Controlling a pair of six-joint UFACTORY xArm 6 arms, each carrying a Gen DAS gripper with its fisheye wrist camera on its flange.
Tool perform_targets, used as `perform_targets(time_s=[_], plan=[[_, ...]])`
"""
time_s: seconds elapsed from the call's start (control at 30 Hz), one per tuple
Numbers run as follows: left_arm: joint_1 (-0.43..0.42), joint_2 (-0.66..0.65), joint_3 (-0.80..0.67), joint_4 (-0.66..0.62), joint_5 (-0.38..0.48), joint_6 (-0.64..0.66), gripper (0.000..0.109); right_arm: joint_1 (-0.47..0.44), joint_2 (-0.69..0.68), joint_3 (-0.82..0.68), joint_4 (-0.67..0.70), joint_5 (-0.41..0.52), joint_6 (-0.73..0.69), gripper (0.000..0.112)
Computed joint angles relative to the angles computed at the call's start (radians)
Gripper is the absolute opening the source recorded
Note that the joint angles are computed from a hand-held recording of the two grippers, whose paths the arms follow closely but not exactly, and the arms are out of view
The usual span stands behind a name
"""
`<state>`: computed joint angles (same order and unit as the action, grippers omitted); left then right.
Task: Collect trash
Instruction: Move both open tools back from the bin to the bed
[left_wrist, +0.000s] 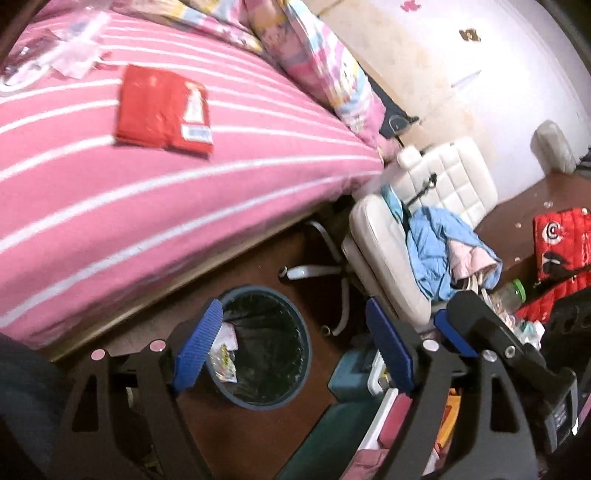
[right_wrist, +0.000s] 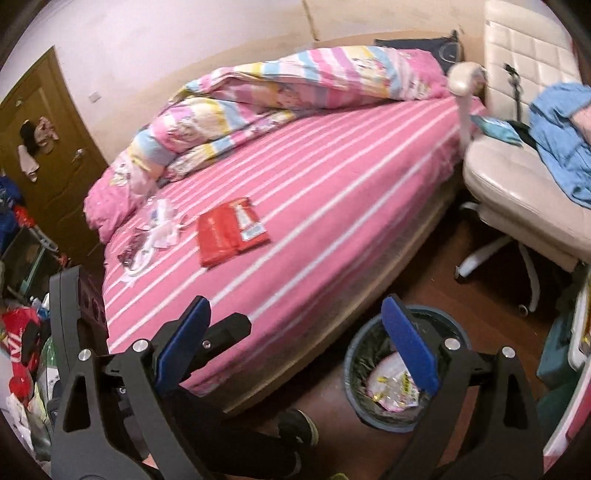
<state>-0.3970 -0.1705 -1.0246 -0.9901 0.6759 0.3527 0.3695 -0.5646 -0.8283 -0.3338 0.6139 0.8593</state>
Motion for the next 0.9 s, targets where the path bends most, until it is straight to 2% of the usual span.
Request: perform_targets(time_s=[0.13, 0.43, 0.63, 0.73, 0.9], plan=[[0.069, -0.035, 0.005, -0.029, 0.021, 0.021, 0.079, 0.045, 0.087, -0.081, -0.017, -0.005, 0.011, 0.093], [0.301, 0.000, -0.081, 0.034, 0.090, 0.031, 0.079, 0.143, 0.370, -0.365, -0.021, -0.044, -0.024, 0.093], [0.470, 0.085, -0.154, 0.061, 0.089, 0.088, 0.079, 0.209, 0.619, -0.616, -0.035, -0.076, -0.042, 0.093], [0.532, 0.140, -0.198, 0.063, 0.093, 0.091, 0.079, 0.229, 0.751, -0.750, -0.064, -0.087, -0.033, 0.093], [0.611, 0.257, -0.301, 0.078, 0.098, 0.089, 0.079, 0.243, 0.978, -0.999, -0.031, -0.076, -0.086, 0.093]])
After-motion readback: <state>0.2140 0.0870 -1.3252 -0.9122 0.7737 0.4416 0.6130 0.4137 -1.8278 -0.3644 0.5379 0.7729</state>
